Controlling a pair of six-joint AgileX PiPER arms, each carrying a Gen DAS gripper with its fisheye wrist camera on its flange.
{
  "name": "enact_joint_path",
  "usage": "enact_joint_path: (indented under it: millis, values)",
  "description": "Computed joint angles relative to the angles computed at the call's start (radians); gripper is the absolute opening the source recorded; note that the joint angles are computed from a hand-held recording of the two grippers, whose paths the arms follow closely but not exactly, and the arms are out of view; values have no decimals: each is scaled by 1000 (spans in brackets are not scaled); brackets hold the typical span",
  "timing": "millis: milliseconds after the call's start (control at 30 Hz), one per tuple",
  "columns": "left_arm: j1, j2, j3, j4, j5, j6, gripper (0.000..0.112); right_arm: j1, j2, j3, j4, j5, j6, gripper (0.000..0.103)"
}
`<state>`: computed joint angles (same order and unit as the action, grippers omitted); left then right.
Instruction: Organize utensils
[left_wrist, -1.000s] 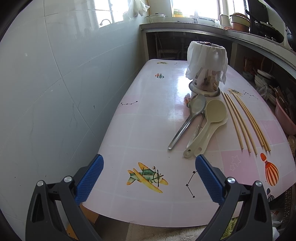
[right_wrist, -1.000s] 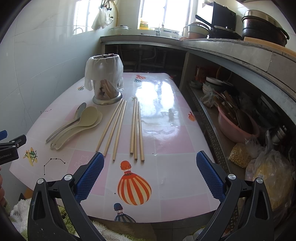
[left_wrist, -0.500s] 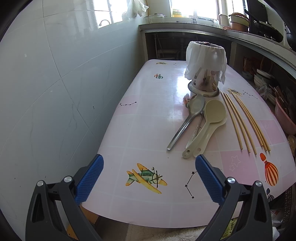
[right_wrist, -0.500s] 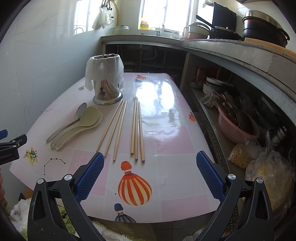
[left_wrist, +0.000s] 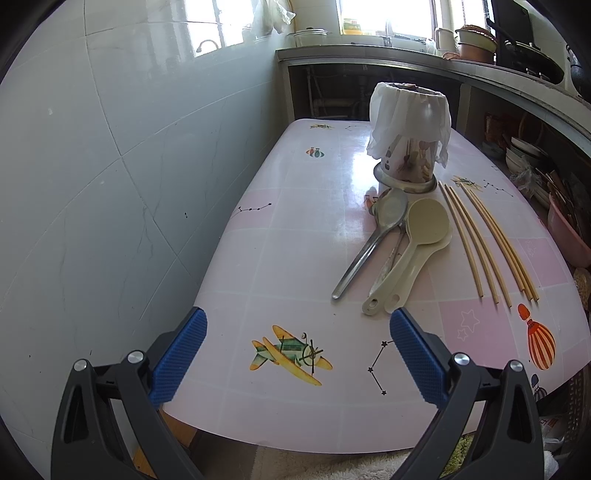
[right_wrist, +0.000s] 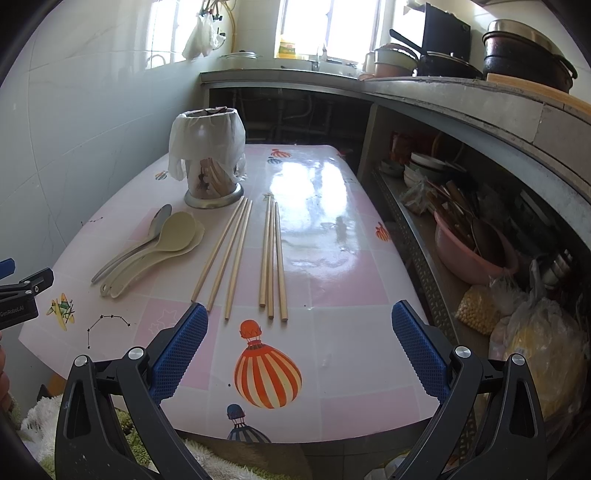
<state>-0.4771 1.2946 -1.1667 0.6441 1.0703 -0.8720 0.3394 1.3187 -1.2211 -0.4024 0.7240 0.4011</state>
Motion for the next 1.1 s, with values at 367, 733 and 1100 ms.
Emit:
enact_joint_path:
  millis: [367, 733, 1100]
  values:
    - [-4, 0, 0, 1, 0, -3, 97, -4, -3, 1, 4, 0, -5, 95]
    - [8, 5, -1, -12, -6, 12, 97, -11, -5, -4, 14, 6, -22, 95]
    - [37, 17, 4, -30, -24, 30, 97, -10, 12, -11, 32, 7, -36, 95]
